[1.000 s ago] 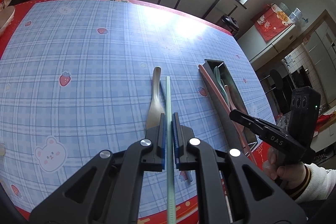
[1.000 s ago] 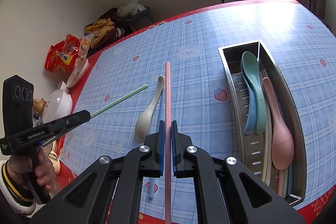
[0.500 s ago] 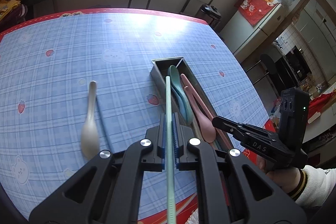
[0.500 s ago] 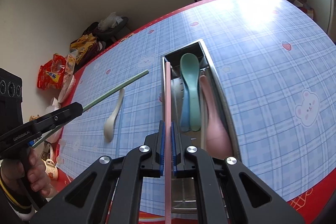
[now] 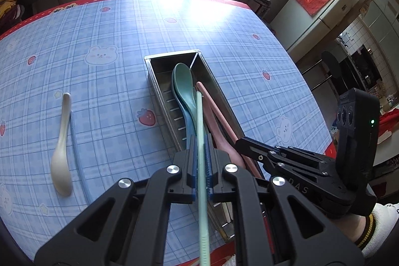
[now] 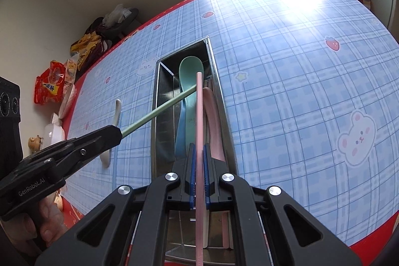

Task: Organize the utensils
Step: 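Carry the green and pink chopsticks with both tools over the caddy, then lower the green chopstick into the caddy and open the left tool while the right tool releases the pink chopstick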

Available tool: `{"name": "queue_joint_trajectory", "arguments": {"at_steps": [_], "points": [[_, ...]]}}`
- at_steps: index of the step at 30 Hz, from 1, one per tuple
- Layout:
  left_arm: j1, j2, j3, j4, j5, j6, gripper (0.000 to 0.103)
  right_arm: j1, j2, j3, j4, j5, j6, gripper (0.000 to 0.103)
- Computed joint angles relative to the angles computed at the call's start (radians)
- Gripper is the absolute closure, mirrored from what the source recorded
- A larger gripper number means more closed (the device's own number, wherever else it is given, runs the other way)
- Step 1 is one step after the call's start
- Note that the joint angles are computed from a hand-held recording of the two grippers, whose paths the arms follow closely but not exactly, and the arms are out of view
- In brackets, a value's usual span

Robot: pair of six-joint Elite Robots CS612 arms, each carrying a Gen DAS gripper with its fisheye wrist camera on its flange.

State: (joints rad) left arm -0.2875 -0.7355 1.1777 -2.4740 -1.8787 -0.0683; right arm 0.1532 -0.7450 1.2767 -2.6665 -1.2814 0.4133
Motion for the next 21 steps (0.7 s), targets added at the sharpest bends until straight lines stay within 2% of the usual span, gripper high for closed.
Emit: {"name": "queue_joint_trajectory", "arguments": {"at_steps": [9,21], "points": [[-0.014,0.019,-0.019,0.043,0.009,-0.024,0.093,-0.003,0.012,-0.028,0.055,-0.002,-0.014,0.097],[-0.022,0.049,-0.058,0.141,-0.051,-0.014,0.093,-0.010,0.006,-0.018,0.071,0.010,-0.009,0.097]]}}
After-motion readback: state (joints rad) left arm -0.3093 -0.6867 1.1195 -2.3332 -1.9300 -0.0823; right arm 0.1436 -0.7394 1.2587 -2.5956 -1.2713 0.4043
